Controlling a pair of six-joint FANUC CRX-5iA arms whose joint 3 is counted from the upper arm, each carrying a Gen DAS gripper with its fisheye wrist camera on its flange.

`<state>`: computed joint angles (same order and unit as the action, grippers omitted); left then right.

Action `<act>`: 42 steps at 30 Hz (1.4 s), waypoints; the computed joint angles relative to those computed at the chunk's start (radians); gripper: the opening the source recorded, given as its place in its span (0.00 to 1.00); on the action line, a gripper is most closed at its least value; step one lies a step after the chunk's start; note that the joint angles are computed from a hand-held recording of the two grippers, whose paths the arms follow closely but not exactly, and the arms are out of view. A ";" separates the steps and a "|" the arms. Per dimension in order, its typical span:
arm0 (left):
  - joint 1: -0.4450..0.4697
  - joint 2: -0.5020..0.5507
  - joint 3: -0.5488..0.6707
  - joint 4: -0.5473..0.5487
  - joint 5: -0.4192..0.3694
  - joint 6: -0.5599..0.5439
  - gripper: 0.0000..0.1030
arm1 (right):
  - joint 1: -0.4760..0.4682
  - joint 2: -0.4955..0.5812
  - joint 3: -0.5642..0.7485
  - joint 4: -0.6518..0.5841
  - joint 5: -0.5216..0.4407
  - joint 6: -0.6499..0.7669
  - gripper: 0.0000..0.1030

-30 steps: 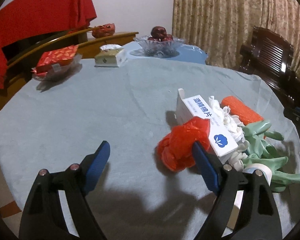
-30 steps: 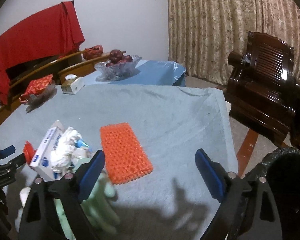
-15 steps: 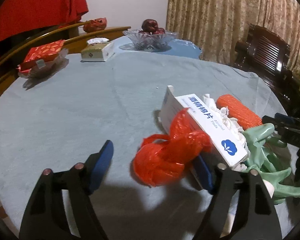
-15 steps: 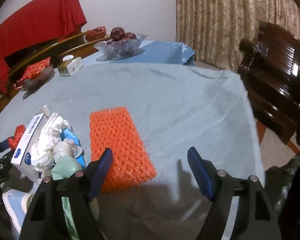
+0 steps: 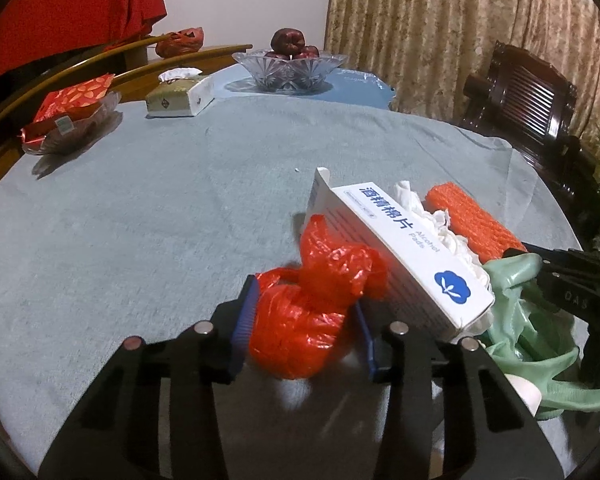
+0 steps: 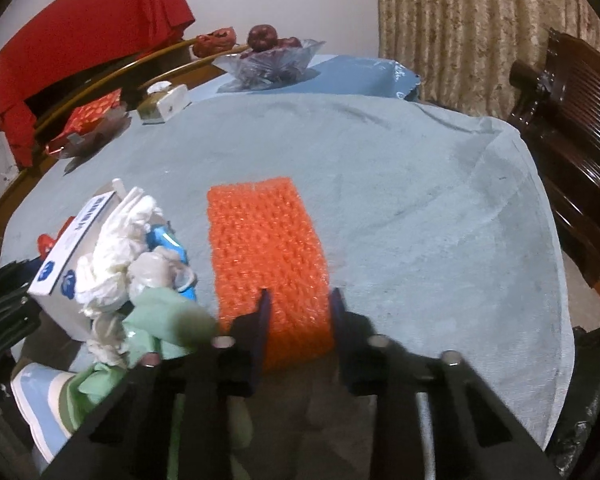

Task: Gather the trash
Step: 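Grasp the red plastic bag with the left tool while the right tool grasps the orange foam net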

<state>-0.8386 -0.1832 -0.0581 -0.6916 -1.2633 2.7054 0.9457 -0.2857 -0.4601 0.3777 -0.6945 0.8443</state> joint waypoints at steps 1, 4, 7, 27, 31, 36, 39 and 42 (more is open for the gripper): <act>-0.003 0.001 0.004 -0.003 -0.005 0.006 0.39 | 0.002 -0.005 -0.002 -0.001 0.002 0.000 0.11; -0.016 0.000 0.013 -0.016 -0.025 0.017 0.38 | 0.007 -0.028 -0.016 0.014 0.008 -0.022 0.10; -0.033 -0.002 0.026 -0.037 -0.051 0.022 0.37 | 0.013 -0.061 -0.038 0.060 0.020 -0.076 0.10; -0.242 0.064 0.256 -0.186 -0.207 0.028 0.37 | 0.108 -0.283 -0.100 0.293 -0.077 -0.275 0.10; -0.283 0.101 0.310 -0.206 -0.208 0.027 0.37 | 0.135 -0.344 -0.114 0.331 -0.119 -0.309 0.10; -0.319 0.146 0.372 -0.216 -0.198 0.015 0.37 | 0.170 -0.419 -0.137 0.379 -0.186 -0.352 0.10; -0.336 0.178 0.411 -0.220 -0.187 0.001 0.37 | 0.195 -0.466 -0.153 0.407 -0.233 -0.383 0.10; -0.350 0.211 0.451 -0.214 -0.167 -0.017 0.37 | 0.218 -0.510 -0.164 0.434 -0.287 -0.398 0.10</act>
<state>-1.1883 0.0281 0.3925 -0.9056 -1.4302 2.6886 1.1637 -0.7953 -0.6240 0.8118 -0.9816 0.4458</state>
